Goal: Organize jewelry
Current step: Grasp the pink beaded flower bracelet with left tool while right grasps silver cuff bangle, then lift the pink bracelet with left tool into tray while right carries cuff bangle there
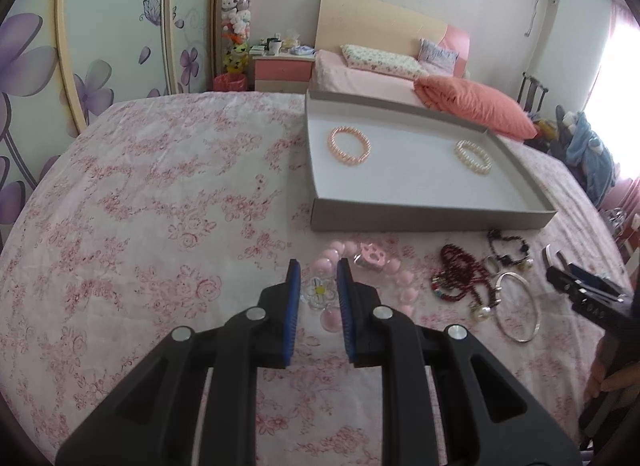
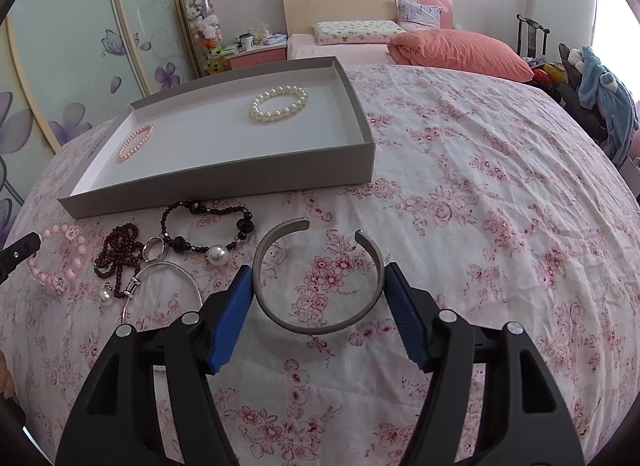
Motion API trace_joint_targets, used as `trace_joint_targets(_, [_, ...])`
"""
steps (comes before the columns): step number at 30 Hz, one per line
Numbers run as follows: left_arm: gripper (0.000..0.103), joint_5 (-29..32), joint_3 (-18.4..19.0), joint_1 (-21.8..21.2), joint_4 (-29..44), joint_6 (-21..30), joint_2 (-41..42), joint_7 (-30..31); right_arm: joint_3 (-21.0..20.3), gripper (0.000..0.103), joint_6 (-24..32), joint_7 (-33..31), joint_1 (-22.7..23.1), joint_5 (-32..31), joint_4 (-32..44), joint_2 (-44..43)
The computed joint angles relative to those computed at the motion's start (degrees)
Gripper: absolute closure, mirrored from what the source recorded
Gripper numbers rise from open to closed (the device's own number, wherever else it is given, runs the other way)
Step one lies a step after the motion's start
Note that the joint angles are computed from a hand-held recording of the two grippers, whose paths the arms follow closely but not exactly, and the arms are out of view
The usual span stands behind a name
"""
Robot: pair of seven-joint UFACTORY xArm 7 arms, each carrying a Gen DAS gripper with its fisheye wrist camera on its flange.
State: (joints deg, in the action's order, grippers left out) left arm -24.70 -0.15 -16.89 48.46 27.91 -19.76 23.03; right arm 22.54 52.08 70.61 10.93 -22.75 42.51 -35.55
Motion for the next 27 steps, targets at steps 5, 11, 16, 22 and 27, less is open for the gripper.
trace_joint_targets(5, [0.084, -3.77, 1.48, -1.61, 0.38, 0.7, -1.31, 2.36, 0.25, 0.037, -0.49, 0.14, 0.11, -0.23, -0.06, -0.78])
trace_joint_targets(11, [0.084, -7.18, 2.2, -2.94, 0.32, 1.56, -3.26, 4.56, 1.33, 0.037, -1.16, 0.21, -0.28, -1.42, 0.58, -1.04])
trace_joint_targets(16, [0.084, -8.64, 2.43, -3.64, 0.21, 2.2, -4.62, 5.64, 2.35, 0.037, -2.02, 0.3, -0.46, -2.61, 1.17, -1.31])
trace_joint_targets(22, [0.084, -9.82, 2.71, -4.26, 0.09, 2.58, -5.55, 6.66, 3.6, 0.037, -3.26, 0.31, -1.05, -4.49, 1.94, -1.48])
trace_joint_targets(27, [0.084, -10.59, 2.83, -4.62, 0.15, 2.6, -6.1, 7.04, 5.2, 0.037, -4.16, 0.57, -1.91, -6.84, 2.71, -1.84])
